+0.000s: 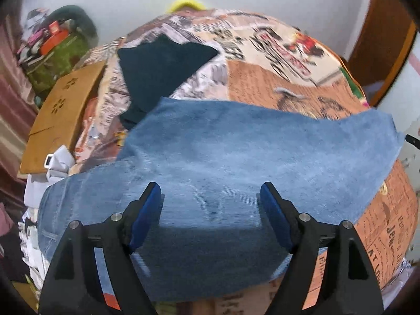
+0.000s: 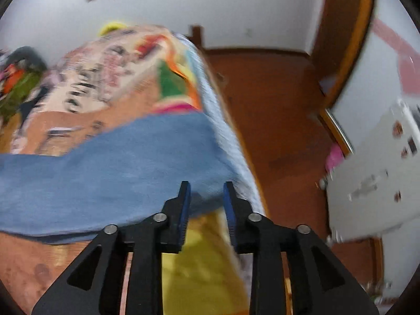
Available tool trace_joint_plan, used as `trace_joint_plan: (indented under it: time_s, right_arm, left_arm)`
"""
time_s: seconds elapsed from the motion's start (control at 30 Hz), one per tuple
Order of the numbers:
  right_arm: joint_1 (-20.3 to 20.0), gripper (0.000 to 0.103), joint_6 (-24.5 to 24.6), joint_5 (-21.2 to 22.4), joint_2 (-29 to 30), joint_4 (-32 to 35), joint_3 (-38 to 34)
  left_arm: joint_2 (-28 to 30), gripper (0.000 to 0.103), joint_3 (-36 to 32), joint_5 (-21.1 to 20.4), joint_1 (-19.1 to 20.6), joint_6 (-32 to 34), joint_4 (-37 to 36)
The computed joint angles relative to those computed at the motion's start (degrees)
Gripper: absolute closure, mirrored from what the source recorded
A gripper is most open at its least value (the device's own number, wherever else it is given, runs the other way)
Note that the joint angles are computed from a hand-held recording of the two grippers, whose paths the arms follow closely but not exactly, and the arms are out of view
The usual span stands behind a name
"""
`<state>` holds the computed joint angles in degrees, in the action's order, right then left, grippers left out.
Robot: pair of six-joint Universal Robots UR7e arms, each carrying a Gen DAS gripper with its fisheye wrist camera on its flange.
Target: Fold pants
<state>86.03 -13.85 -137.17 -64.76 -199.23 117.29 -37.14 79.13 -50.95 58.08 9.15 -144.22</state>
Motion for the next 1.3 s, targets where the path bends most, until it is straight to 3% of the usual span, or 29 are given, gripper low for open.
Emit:
trace_joint_plan:
  time_s: [0.1, 0.3, 0.5, 0.73, 1.0, 1.13, 1.2, 1.27, 1.3]
  right_arm:
    - [3.72, 0.06, -4.13, 2.24, 2.19, -3.09, -2.25]
    - [9.31, 0.06, -8.72, 10.64, 8.89, -0.93, -9.73]
    - [11.89, 0.06, -10.56, 18.51, 17.3, 7.58, -19.47]
    - [13.24, 0.06, -11.94, 22.14, 26.91, 19.85, -32.72]
    - [13.93, 0.06, -11.73, 24.33, 38.24, 34.79, -49.92]
    - [13.63, 0.06, -10.61, 25.29, 43.81, 42.6, -59.28]
    - [13.37, 0.06, -9.81, 25.56, 46.33, 46.52, -63.7]
    - [13.32, 0.06, -8.69, 24.53, 48.64, 50.54, -68.1]
    - [13.16, 0.069, -8.22, 24.72, 49.08, 51.57, -68.9]
  left_arm:
    - [-1.64, 0.025, 0.63, 1.11, 0.61, 0.18, -2.92]
    - [-4.79, 0.023, -0.03, 4.8, 2.9, 1.07, -7.12]
    - [-6.62, 0.021, -3.72, 8.02, 6.92, 0.71, -7.15]
    - [-4.68, 0.021, -11.4, 10.29, 12.57, -1.97, -0.66]
    - [1.33, 0.021, -23.24, 4.65, 18.04, -9.11, 14.86]
    - [3.42, 0.021, -28.07, -1.33, 19.95, -12.51, 21.38]
    - [3.75, 0.025, -29.09, -4.79, 20.47, -11.99, 22.84]
    - [3.91, 0.042, -29.42, -7.49, 20.77, -10.49, 23.63]
    - [3.92, 0.047, -29.28, -8.08, 20.78, -9.87, 23.71]
